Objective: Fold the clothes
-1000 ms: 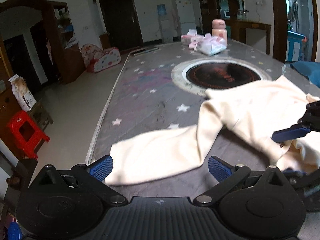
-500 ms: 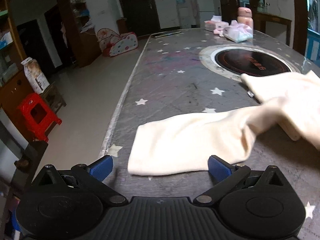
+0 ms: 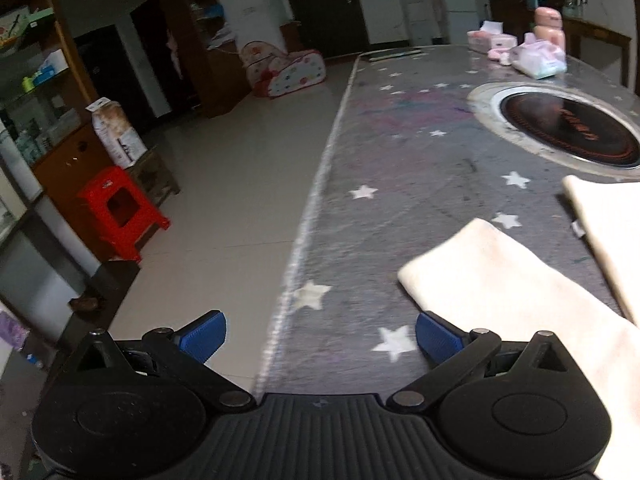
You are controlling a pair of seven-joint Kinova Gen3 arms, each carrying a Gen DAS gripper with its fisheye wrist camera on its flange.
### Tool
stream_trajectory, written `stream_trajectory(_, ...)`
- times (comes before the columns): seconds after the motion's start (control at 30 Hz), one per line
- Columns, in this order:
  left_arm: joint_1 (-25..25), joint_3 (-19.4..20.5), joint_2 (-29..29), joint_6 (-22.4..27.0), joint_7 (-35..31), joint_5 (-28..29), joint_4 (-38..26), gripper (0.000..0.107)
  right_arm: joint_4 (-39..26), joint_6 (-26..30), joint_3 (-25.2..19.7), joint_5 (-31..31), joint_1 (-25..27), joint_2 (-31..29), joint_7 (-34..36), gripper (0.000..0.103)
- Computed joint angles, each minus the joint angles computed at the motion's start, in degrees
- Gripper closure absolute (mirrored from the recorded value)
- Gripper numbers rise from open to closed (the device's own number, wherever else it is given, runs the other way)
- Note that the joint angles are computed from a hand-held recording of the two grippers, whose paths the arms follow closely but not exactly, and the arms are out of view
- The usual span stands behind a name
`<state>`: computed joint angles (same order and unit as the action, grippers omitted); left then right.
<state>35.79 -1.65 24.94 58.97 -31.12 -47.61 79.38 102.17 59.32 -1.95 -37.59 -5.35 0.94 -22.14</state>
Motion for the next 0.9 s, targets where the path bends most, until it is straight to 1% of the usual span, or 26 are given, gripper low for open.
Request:
stream_trajectory(0.07, 0.77, -0.12, -0.97, -0.40, 1.07, -1.04, 0.69, 0.004, 0.36, 0.35, 1.19, -1.54, 0.71, -1.11, 0.23, 0.082)
stream_trajectory(0.13, 1.53, 0.30, -1.99, -1.02, 2.36, -1.86, 1.07, 0.004, 0.47, -0.78, 5.67, -2.39, -1.87, -2.24, -0.74, 0.076)
stream_trajectory(0.17, 1.74, 0.72, -2.45, -1.57, 2.68, -1.98, 1.19, 0.004, 0.91, -2.72, 8.31, -2.13, -4.13, -3.13, -1.86, 0.075)
stream_trajectory(0.2, 1.97, 1.27, -2.95, -2.41, 2.73, -2.06, 1.40, 0.004, 1.25, -5.05, 9.91, -1.01, -5.71, -3.93, -3.90, 0.073)
stream_trajectory(0.23, 2.21, 1.85, -3.46, -3.41, 2.62, -2.10, 1.63, 0.004, 1.59, -7.38, 10.45, 0.43, -6.49, -4.52, -6.23, 0.069)
stream_trajectory(0.27, 2.54, 2.50, -3.84, -4.32, 2.22, -2.03, 1.80, 0.004, 1.68, -9.71, 10.75, 1.89, -6.20, -4.84, -8.56, 0.065)
stream_trajectory(0.3, 2.92, 3.15, -4.13, -5.20, 1.64, -1.88, 1.91, 0.004, 1.80, -12.04, 10.09, 3.28, -4.85, -4.89, -10.89, 0.064)
stream_trajectory(0.4, 3.77, 5.18, -4.65, -7.86, -1.47, -0.08, 1.70, 0.004, 2.33, -19.03, 4.41, 6.67, 2.83, -3.74, -17.88, 0.064)
stream_trajectory(0.43, 3.99, 5.83, -4.70, -8.76, -2.93, 0.95, 1.46, 0.004, 2.48, -21.36, 3.44, 7.86, 4.44, -3.20, -20.21, 0.064)
stream_trajectory(0.47, 4.32, 6.38, -4.60, -9.46, -4.44, 1.98, 1.13, 0.004, 2.21, -22.97, 3.53, 9.37, 5.07, -2.33, -22.54, 0.065)
stream_trajectory(0.5, 4.72, 6.86, -4.40, -10.06, -5.99, 3.04, 0.73, 0.004, 1.48, -23.64, 4.68, 10.63, 4.81, -1.10, -24.87, 0.066)
stream_trajectory(0.53, 5.08, 7.38, -4.15, -10.74, -7.69, 4.30, 0.29, 0.004, 0.50, -23.86, 6.81, 11.75, 3.66, 0.26, -27.20, 0.066)
stream_trajectory(0.57, 5.38, 7.68, -3.83, -11.36, -9.20, 5.58, -0.21, 0.004, -0.45, -23.73, 7.88, 12.79, 3.15, 1.35, -29.53, 0.066)
stream_trajectory(0.6, 5.69, 8.00, -3.53, -12.02, -10.66, 7.02, -0.64, 0.004, -1.42, -23.48, 7.89, 13.81, 3.55, 2.36, -31.86, 0.067)
stream_trajectory(0.63, 5.99, 8.28, -3.19, -12.53, -12.09, 8.43, -1.07, 0.004, -2.51, -23.18, 7.04, 14.55, 5.01, 3.52, -33.79, 0.068)
stream_trajectory(0.67, 6.40, 8.50, -2.82, -13.04, -13.53, 9.53, -1.40, 0.004, -3.49, -23.04, 5.13, 14.46, 7.49, 4.98, -34.77, 0.069)
stream_trajectory(0.7, 7.15, 8.28, -2.50, -13.67, -14.36, 9.89, -1.48, 0.004, -4.42, -22.89, 4.29, 13.98, 8.94, 6.51, -35.39, 0.070)
stream_trajectory(0.77, 9.06, 7.34, -1.75, -14.51, -15.06, 9.95, -1.54, 0.004, -5.90, -22.66, 3.53, 13.95, 10.16, 8.73, -36.86, 0.070)
stream_trajectory(0.9, 10.05, 6.85, -0.85, -14.80, -18.34, 12.65, -1.43, 0.004, -6.71, -22.92, 1.16, 11.55, 12.49, 11.36, -37.74, 0.070)
